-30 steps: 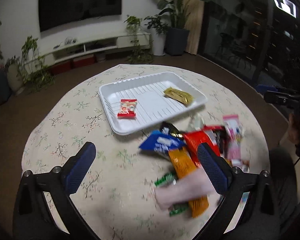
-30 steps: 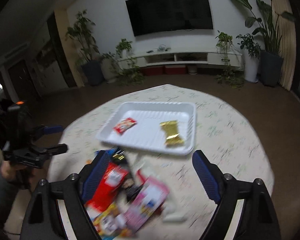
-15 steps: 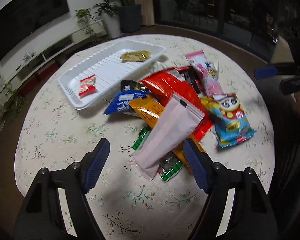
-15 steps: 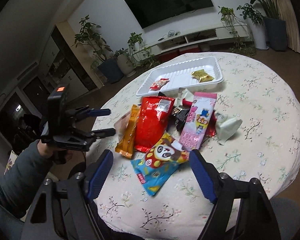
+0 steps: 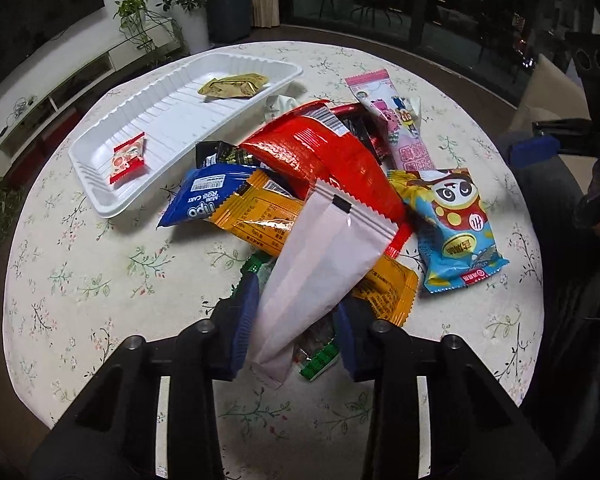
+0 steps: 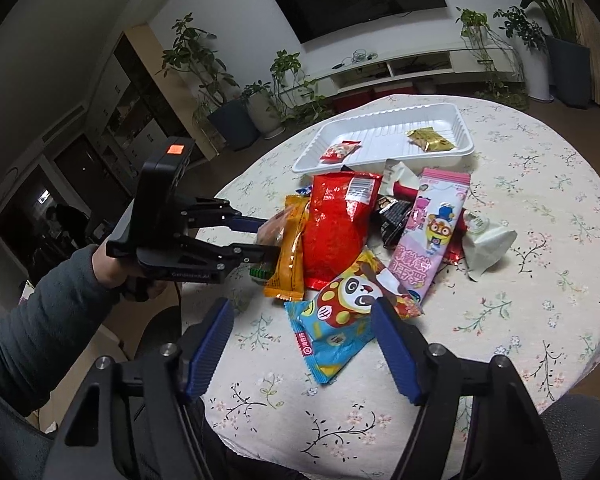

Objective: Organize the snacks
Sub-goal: 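Grasp the pale pink pouch with the left gripper, then grasp the orange snack bar with the right gripper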

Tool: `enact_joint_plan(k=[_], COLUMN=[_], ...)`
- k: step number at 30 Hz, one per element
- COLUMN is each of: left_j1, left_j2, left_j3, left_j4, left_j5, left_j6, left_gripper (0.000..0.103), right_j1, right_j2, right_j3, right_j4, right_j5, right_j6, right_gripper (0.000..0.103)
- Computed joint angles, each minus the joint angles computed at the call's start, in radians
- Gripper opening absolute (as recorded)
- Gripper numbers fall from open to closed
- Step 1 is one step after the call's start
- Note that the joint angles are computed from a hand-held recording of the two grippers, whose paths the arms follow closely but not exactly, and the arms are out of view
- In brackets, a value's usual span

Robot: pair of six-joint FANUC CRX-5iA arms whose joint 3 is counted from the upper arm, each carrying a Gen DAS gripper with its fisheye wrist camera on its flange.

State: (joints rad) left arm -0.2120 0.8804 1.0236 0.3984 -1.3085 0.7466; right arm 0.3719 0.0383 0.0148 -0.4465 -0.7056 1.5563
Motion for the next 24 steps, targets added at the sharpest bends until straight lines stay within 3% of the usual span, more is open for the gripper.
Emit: enact_joint_plan(k=[8,12,15,18,24], left_j1=[0.000,-0.007,0.004,0.018,0.054], left_j2=[-0.020,-0.054,-0.074,-0.120,-0.239], left_j3=[-0.032,-0.075,-0.110,-0.190,-0.402], left_j4=[-0.033,-0.075,-0.060,-0.033,0.064], left_j5=[0.009,0.076,0.100,0.144,0.258], left_j6=[0.088,0.160,0.199,0.218,0.253], left_gripper=[0.027,0.016,0.015,0.014,0.013], right_j1=[0.018,0.031,0.047,0.067,0.120], right_j2=[0.017,0.025,0.029,0.040,0.120], right_j3=[0.015,0.021,0.023,0.033,0.110], right_j4=[0.003,0.017,0.046,0.080,0.203], right_j5=[-0.020,-0.024,-0.024,-0.020,-0.037], right_j6=[-0.005,-0.014,-0.033,-0.052,-0.117], right_gripper=[0.070,0.068,0.066,0.062,0.042])
